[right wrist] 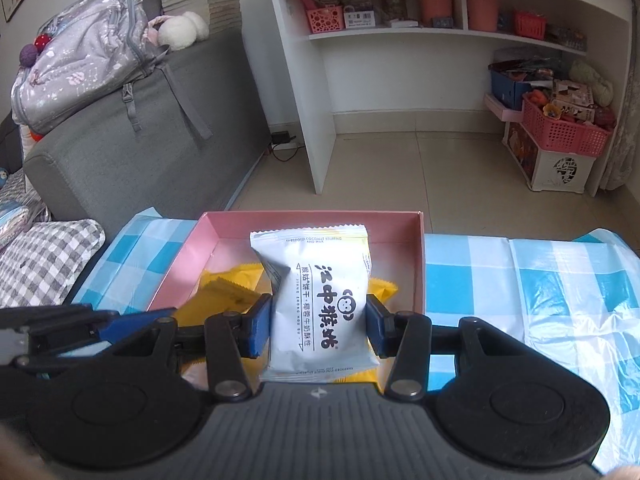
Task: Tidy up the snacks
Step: 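Lower the gold bar and white pack into the box and release both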
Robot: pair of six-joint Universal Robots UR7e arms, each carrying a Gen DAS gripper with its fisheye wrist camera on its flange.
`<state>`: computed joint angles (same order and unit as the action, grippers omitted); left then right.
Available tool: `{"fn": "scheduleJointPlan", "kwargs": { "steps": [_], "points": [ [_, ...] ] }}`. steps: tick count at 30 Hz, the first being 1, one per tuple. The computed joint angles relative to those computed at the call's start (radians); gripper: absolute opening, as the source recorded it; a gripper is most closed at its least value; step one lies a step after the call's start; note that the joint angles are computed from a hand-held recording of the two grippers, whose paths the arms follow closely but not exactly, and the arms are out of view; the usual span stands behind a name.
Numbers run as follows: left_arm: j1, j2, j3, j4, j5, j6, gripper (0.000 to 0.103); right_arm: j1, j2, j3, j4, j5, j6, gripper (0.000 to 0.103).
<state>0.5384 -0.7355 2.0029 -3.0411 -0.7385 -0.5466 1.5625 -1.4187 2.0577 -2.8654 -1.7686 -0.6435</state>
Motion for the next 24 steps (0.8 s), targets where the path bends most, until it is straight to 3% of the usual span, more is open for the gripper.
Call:
{"fn": "scheduleJointPlan", "kwargs": {
  "steps": [17, 22, 24],
  "points": [
    [0.089, 0.057, -0.065, 0.027, -0.046, 0.046, 0.028, 0.034, 0.138, -0.108, 0.044, -0.087, 0.000, 0.046],
    [0.092, 0.049, -0.065, 0.036, -0.050, 0.040, 0.034, 0.040, 0.139, -0.117, 0.052, -0.092, 0.018, 0.057],
    [0.089, 0.047, -0.064, 0.040, -0.046, 0.039, 0.043, 0.044, 0.141, -0.119, 0.050, -0.100, 0.018, 0.058]
  ]
}}
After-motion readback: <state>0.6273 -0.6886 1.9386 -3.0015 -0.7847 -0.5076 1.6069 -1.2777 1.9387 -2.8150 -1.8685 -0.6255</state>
